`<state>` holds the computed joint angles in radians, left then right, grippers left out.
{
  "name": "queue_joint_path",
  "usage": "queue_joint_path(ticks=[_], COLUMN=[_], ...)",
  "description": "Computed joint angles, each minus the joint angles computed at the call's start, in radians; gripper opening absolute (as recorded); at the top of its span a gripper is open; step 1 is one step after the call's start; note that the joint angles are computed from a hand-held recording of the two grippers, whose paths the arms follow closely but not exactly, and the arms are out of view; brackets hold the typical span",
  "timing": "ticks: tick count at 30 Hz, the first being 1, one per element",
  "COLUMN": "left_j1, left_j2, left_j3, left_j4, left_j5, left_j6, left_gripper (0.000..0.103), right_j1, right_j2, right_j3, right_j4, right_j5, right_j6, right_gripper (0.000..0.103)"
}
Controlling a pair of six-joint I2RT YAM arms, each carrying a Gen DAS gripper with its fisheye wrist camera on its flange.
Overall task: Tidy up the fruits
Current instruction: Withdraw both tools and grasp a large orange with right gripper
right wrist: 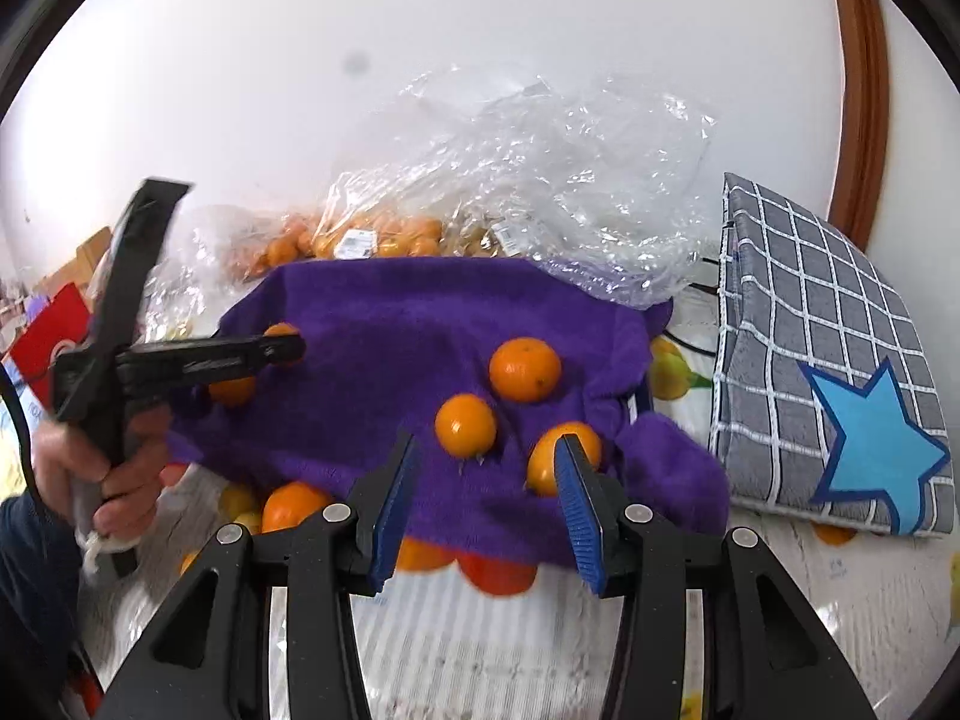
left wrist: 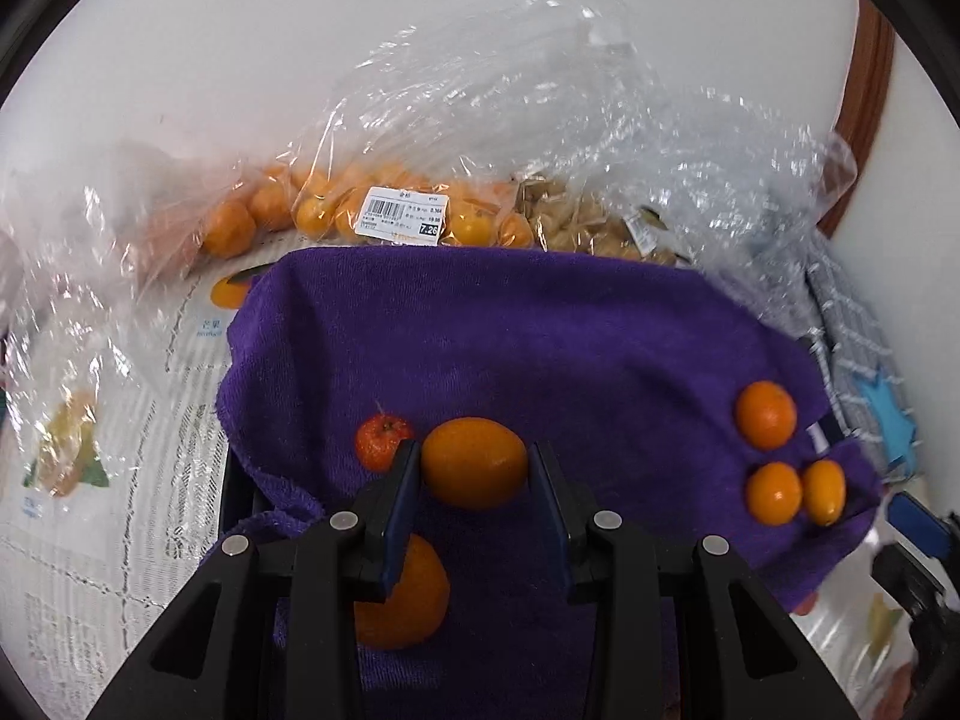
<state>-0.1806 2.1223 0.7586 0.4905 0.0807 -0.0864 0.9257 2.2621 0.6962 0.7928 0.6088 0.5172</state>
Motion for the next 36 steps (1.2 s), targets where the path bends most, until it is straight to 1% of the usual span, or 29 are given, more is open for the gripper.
queue_joint_path(ticks=[3, 4, 5, 6, 9, 11, 13, 16, 19, 22, 25, 26, 27, 29, 33, 36], left_j1=[-0.024, -0.024, -0.02, -0.01, 0.04, 0.078, 0.145, 0.276, 0.383, 0.439, 0.478, 0.489, 0.494, 0.495, 0.476, 0.447], left_j2=[-0.036, -0.061, -0.091, -0.124, -0.22, -0.265, -0.311, -0.341, -0.32, -0.281, -0.252, -0.238, -0.23, -0.211, -0.231, -0.255], left_j3=[-0.024, -0.052, -0.087, -0.127, -0.259, -0.328, -0.416, -0.544, -0.606, -0.644, -0.665, -0.67, -0.676, -0.684, -0.705, -0.722], left_j4=[-0.018, -0.006, 0.013, 0.036, 0.113, 0.142, 0.184, 0.278, 0.318, 0.363, 0.385, 0.401, 0.416, 0.449, 0.453, 0.45], left_j5=[-0.06, -0.067, -0.063, -0.052, -0.018, -0.001, 0.045, 0.146, 0.243, 0.272, 0.3, 0.312, 0.315, 0.32, 0.341, 0.359], left_j6=[0.006, 0.004, 0.005, 0.008, 0.029, 0.05, 0.091, 0.151, 0.202, 0.241, 0.27, 0.273, 0.271, 0.261, 0.245, 0.211], left_gripper=[0.042, 0.044, 0.048, 0.052, 0.058, 0.058, 0.058, 0.058, 0.058, 0.058, 0.058, 0.058, 0.058, 0.057, 0.057, 0.057], right_j1=[0.027, 0.03, 0.036, 0.036, 0.029, 0.034, 0.038, 0.049, 0.041, 0.023, 0.012, 0.007, 0.005, 0.015, 0.046, 0.081], right_j2=[0.012, 0.015, 0.016, 0.018, 0.032, 0.048, 0.065, 0.092, 0.114, 0.149, 0.176, 0.183, 0.188, 0.179, 0.124, 0.066], right_j3=[0.009, 0.021, 0.029, 0.036, 0.054, 0.071, 0.097, 0.131, 0.161, 0.225, 0.241, 0.247, 0.245, 0.224, 0.127, 0.024], right_j4=[-0.013, -0.027, -0.043, -0.051, -0.059, -0.056, -0.067, -0.073, -0.084, -0.14, -0.113, -0.107, -0.093, -0.076, -0.035, -0.05], right_j5=[0.03, 0.024, 0.015, -0.017, -0.119, -0.16, -0.192, -0.202, -0.24, -0.27, -0.303, -0.313, -0.329, -0.313, -0.23, -0.121], right_j6=[0.022, 0.023, 0.032, 0.038, 0.051, 0.051, 0.046, 0.041, 0.059, 0.087, 0.099, 0.097, 0.091, 0.092, 0.1, 0.122], right_gripper=[0.046, 0.046, 0.046, 0.046, 0.046, 0.047, 0.048, 0.051, 0.052, 0.052, 0.052, 0.046, 0.042, 0.042, 0.042, 0.042])
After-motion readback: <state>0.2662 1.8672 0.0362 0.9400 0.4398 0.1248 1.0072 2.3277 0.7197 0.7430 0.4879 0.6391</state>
